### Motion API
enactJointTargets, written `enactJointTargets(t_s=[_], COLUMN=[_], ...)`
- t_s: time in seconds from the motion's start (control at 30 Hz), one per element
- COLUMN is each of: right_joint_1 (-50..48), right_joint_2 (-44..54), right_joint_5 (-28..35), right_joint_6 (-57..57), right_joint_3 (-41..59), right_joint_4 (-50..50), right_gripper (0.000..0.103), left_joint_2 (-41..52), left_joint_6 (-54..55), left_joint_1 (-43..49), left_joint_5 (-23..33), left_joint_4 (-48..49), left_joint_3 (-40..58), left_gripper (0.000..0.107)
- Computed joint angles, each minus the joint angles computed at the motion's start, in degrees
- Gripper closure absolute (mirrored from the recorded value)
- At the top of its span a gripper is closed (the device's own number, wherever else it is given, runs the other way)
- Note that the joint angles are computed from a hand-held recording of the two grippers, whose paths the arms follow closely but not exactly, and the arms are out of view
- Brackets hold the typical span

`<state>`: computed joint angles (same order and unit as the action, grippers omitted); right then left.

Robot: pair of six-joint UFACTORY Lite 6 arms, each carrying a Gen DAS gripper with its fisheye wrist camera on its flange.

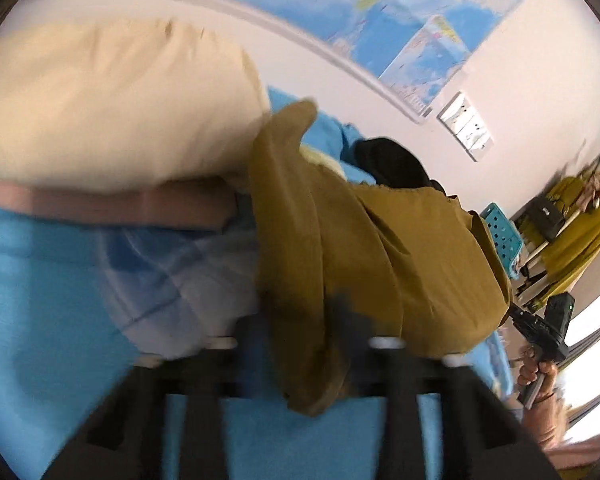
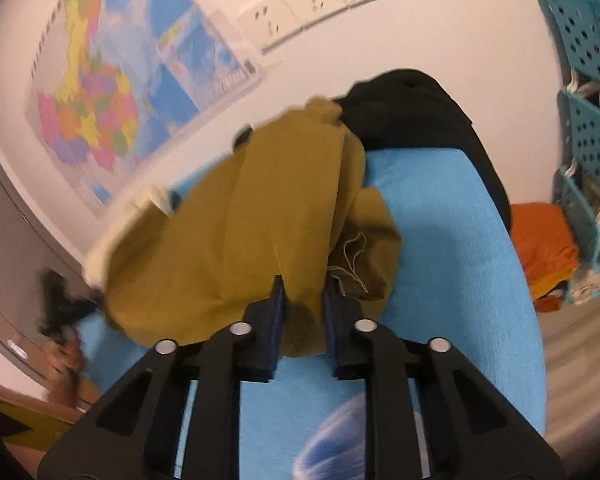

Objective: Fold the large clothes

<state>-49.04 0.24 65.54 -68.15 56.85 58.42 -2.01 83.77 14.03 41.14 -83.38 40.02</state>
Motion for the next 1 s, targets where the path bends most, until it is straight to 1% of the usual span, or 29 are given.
enactJointTargets(t_s=[0.03,0.1,0.17,0.2,0.23,0.27,0.3,0.33,0.37,0.4,0.43,0.47,0.5,0.53,0.57,0.63,0.67,0.7,0.73,0.77,0.8,0.83,0.9,1.0], right_joint_1=[-0.56,-0.53,0.87,0.81,-0.35,-1.16,-1.9,-2.48,-3.03,-3.71,-4.48,-5.69,-6.39,-6.68,-6.48,-4.4,-3.15,-1.91,-0.58,0.22,0.72,1.23,1.41,0.52], right_joint_2=[-0.06,1.95,1.33,1.16,2.4,3.3,3.34,2.39,2.03,1.96,2.3,2.84,2.81,2.33,1.64,0.08,0.0,0.22,0.68,1.29,1.11,0.88,2.21,3.82], right_joint_5=[-0.74,-1.37,-4.34,-4.58,-2.71,-1.42,-1.37,-2.61,-3.05,-2.51,-1.07,1.2,2.29,2.84,3.08,1.18,0.77,-0.03,-1.03,-1.42,-2.57,-3.66,-3.8,-2.83], right_joint_6=[-0.25,1.16,1.06,1.23,2.18,2.85,3.37,4.33,5.26,6.22,6.42,6.29,6.23,6.1,5.52,4.96,4.94,4.84,4.8,4.49,4.09,3.82,3.82,5.2], right_joint_3=[0.22,0.46,-1.63,-2.01,-1.17,-0.46,-0.38,-0.86,-1.14,-1.54,-1.84,-2.57,-3.52,-4.51,-5.66,-6.97,-6.89,-6.73,-6.33,-5.8,-5.85,-5.98,-5.58,-5.13], right_joint_4=[0.46,-0.31,-1.56,-1.47,-1.22,-1.0,-0.81,-1.47,-2.39,-2.93,-2.77,-2.36,-2.2,-2.03,-1.88,-1.5,-1.05,-0.39,0.18,0.59,1.19,1.53,1.99,1.75], right_gripper=[0.1,0.1,0.1,0.099,0.095,0.091,0.081,0.069,0.062,0.049,0.045,0.044,0.04,0.039,0.039,0.04,0.041,0.049,0.07,0.074,0.079,0.082,0.083,0.081], left_joint_2=[0.25,0.08,-0.61,-0.98,-1.93,-2.78,-3.69,-4.06,-3.97,-3.77,-3.17,-2.15,-0.81,0.39,1.34,1.82,1.79,2.08,2.18,1.74,0.09,-1.46,-5.76,-8.66], left_joint_6=[-0.26,1.57,2.04,1.66,0.88,0.53,0.95,1.99,2.43,2.52,2.45,2.01,1.58,1.44,1.53,2.27,2.4,2.26,1.66,1.24,1.55,1.75,0.96,0.83], left_joint_1=[-0.34,1.62,3.22,3.79,3.62,3.45,2.93,2.79,2.76,2.1,1.42,1.45,1.6,1.86,2.2,2.15,1.97,1.66,1.37,0.97,-0.13,-1.17,-5.01,-8.1], left_joint_5=[-1.15,0.89,1.78,1.7,0.3,-1.06,-2.8,-3.01,-2.74,-3.23,-4.02,-3.9,-3.37,-2.65,-1.94,-1.79,-1.8,-1.36,-0.96,-1.03,-2.07,-3.83,-10.33,-15.29], left_joint_4=[-0.54,-2.3,-2.28,-1.75,-1.3,-1.15,-1.38,-1.51,-1.09,-0.99,-1.29,-1.05,-1.0,-1.26,-1.54,-2.0,-2.04,-1.67,-1.06,-0.89,-1.35,-1.63,-1.62,-1.86], left_joint_3=[0.05,-0.85,-1.9,-2.1,-2.39,-2.68,-3.03,-3.27,-3.25,-3.18,-3.05,-2.66,-2.22,-1.85,-1.63,-1.53,-1.46,-1.03,-0.69,-0.86,-1.65,-2.51,-4.52,-6.01], left_gripper=[0.096,0.099,0.099,0.098,0.088,0.062,0.052,0.051,0.052,0.053,0.053,0.053,0.052,0.049,0.049,0.049,0.053,0.058,0.069,0.079,0.082,0.084,0.084,0.084])
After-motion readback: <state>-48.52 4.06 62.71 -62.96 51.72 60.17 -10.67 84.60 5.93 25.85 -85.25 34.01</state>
